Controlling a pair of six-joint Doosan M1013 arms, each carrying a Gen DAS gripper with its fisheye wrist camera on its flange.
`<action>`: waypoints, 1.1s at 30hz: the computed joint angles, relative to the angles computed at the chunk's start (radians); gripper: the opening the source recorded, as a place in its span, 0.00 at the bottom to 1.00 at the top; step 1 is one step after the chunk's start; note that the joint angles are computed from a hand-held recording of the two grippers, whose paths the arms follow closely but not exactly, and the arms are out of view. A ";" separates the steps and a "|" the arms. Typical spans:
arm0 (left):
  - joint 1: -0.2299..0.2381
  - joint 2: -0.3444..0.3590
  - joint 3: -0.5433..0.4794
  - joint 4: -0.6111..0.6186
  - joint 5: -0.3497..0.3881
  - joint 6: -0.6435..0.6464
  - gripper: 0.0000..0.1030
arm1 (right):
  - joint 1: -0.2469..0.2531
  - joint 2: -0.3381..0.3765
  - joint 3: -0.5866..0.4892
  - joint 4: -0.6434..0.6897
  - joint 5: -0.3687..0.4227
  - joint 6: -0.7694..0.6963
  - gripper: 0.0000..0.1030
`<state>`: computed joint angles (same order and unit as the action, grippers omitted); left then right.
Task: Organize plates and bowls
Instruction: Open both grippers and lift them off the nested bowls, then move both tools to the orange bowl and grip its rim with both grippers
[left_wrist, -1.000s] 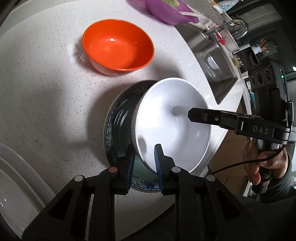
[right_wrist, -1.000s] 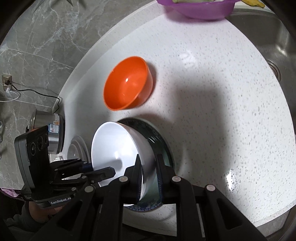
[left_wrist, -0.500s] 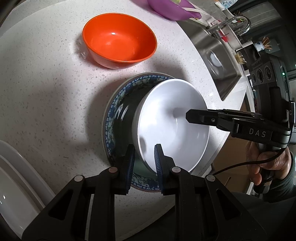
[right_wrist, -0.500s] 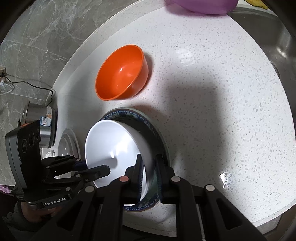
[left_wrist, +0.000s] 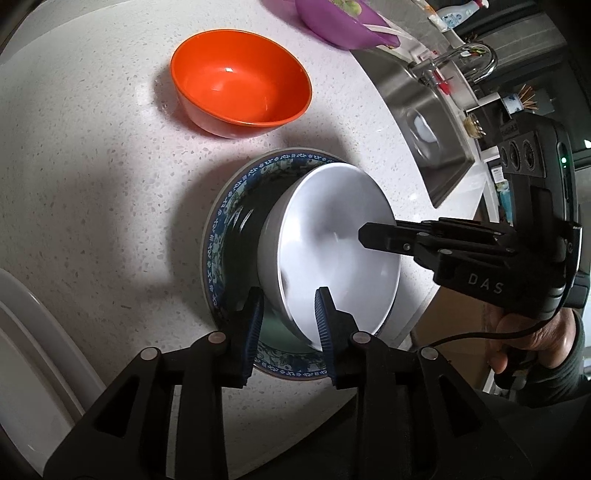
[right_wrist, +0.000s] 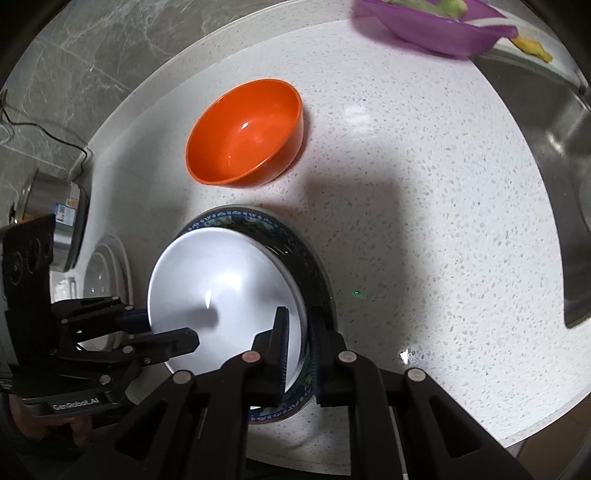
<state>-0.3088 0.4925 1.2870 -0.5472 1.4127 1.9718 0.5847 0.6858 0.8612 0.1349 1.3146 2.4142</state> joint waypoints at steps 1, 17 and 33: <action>0.001 -0.001 0.001 -0.003 -0.001 0.002 0.29 | 0.002 0.009 -0.017 -0.009 0.018 -0.003 0.12; 0.027 -0.006 -0.009 -0.070 -0.004 0.027 0.61 | 0.024 0.072 -0.120 -0.046 0.097 0.003 0.12; 0.054 0.106 -0.242 0.042 -0.080 -0.031 0.99 | -0.065 -0.128 0.147 -0.053 -0.336 0.054 0.81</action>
